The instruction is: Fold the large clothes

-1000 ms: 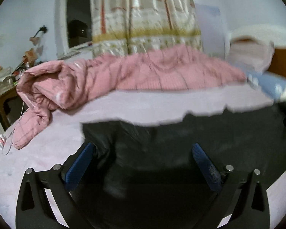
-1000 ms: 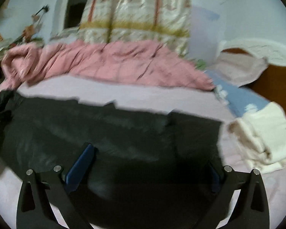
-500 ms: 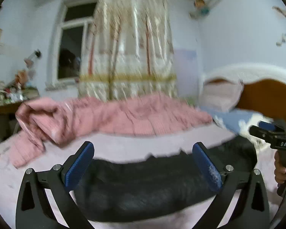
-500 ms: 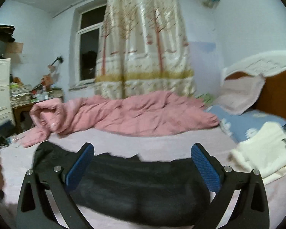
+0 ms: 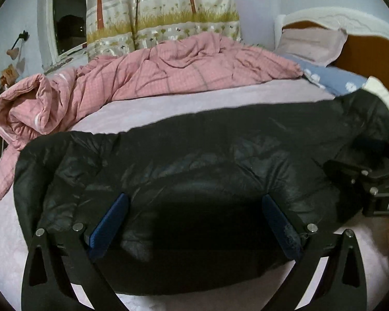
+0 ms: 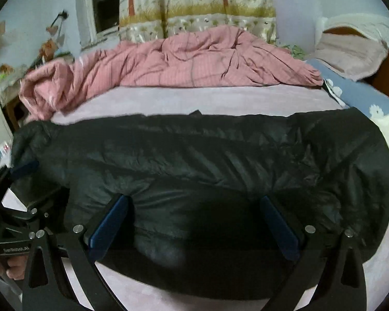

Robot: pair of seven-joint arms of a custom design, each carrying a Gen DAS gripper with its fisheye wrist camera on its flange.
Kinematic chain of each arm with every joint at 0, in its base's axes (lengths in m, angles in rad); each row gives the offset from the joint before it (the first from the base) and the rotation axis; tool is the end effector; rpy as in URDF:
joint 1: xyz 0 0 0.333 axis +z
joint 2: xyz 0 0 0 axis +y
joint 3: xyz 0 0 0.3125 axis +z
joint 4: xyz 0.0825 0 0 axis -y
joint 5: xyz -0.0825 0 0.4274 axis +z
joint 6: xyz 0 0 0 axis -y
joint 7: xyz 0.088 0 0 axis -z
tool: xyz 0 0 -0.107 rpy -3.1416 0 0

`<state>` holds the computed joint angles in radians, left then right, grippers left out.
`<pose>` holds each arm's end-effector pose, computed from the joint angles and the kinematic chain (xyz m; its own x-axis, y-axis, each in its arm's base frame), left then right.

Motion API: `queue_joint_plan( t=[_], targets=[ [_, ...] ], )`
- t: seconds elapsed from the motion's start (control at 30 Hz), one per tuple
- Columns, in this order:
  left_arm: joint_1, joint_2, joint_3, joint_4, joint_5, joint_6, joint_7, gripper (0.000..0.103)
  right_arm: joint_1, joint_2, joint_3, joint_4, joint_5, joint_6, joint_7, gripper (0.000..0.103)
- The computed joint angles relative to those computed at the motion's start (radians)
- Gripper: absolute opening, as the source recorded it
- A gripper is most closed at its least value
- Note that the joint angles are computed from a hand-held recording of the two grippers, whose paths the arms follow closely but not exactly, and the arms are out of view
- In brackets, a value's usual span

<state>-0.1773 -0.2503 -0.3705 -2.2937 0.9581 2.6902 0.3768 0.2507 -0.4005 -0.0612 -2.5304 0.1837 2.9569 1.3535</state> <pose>0.4535 -0.3165 0.4785 -0.0750 -0.9909 -0.1117 -0.6050 0.1343 -0.7849 0.4917 0.0806 0.4869 0.2414 -0.9702 -0.0194 -0.6576 -0.1488 -0.7385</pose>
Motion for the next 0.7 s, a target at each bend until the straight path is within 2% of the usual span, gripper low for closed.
queue_joint_plan(
  t=[0.03,0.1,0.13,0.2,0.23,0.27,0.3,0.33,0.37,0.4,0.43,0.5,0.57,0.6,0.63,0.7],
  targets=[
    [0.000,0.017,-0.006,0.011,0.003,-0.019,0.004,0.103,-0.046,0.019,0.045,0.009,-0.051,-0.012,0.027,0.103],
    [-0.011,0.038,-0.006,0.026,-0.005,-0.061,0.020,0.103,-0.077,0.028,0.073,0.009,-0.103,-0.022,0.048,0.103],
    [-0.016,0.041,-0.006,0.029,0.005,-0.072,0.014,0.103,-0.072,0.029,0.067,0.007,-0.106,-0.017,0.048,0.103],
    [-0.019,0.018,0.001,0.012,0.039,-0.044,-0.023,0.097,-0.033,0.011,0.026,0.001,-0.071,-0.018,0.024,0.102],
    [-0.019,-0.007,0.007,-0.007,0.053,0.001,-0.046,0.086,-0.007,-0.005,-0.001,-0.004,-0.040,-0.019,0.006,0.101],
    [-0.018,-0.026,0.013,-0.024,0.051,0.047,-0.053,0.068,0.035,-0.031,-0.044,-0.012,0.009,-0.019,-0.028,0.095],
    [-0.023,-0.044,0.024,-0.041,0.027,0.104,-0.039,0.056,0.094,-0.067,-0.101,-0.018,0.075,-0.027,-0.076,0.087],
    [-0.034,-0.058,0.039,-0.059,-0.022,0.169,-0.004,0.031,0.129,-0.093,-0.136,-0.020,0.121,-0.038,-0.110,0.082],
    [-0.045,-0.067,0.051,-0.074,-0.067,0.224,0.024,0.020,0.178,-0.137,-0.188,-0.022,0.185,-0.058,-0.156,0.068],
    [-0.062,-0.073,0.065,-0.088,-0.114,0.283,0.052,0.019,0.200,-0.161,-0.211,-0.022,0.226,-0.072,-0.183,0.054],
    [-0.081,-0.075,0.077,-0.096,-0.159,0.318,0.088,0.017,0.221,-0.186,-0.232,-0.020,0.265,-0.092,-0.208,0.048],
    [-0.154,-0.060,0.127,-0.101,-0.271,0.358,0.202,0.012,0.269,-0.230,-0.286,-0.008,0.345,-0.160,-0.267,0.021],
    [-0.186,-0.039,0.136,-0.087,-0.349,0.328,0.268,0.011,0.310,-0.248,-0.331,0.010,0.419,-0.233,-0.322,0.015],
    [-0.186,-0.022,0.129,-0.076,-0.380,0.301,0.282,0.011,0.312,-0.249,-0.332,0.013,0.441,-0.253,-0.334,0.013],
    [-0.187,-0.002,0.129,-0.068,-0.420,0.278,0.299,0.006,0.306,-0.239,-0.326,0.021,0.456,-0.275,-0.334,0.012],
    [-0.169,0.040,0.123,-0.066,-0.480,0.290,0.301,0.003,0.298,-0.195,-0.314,0.052,0.488,-0.331,-0.327,0.009]
  ],
)
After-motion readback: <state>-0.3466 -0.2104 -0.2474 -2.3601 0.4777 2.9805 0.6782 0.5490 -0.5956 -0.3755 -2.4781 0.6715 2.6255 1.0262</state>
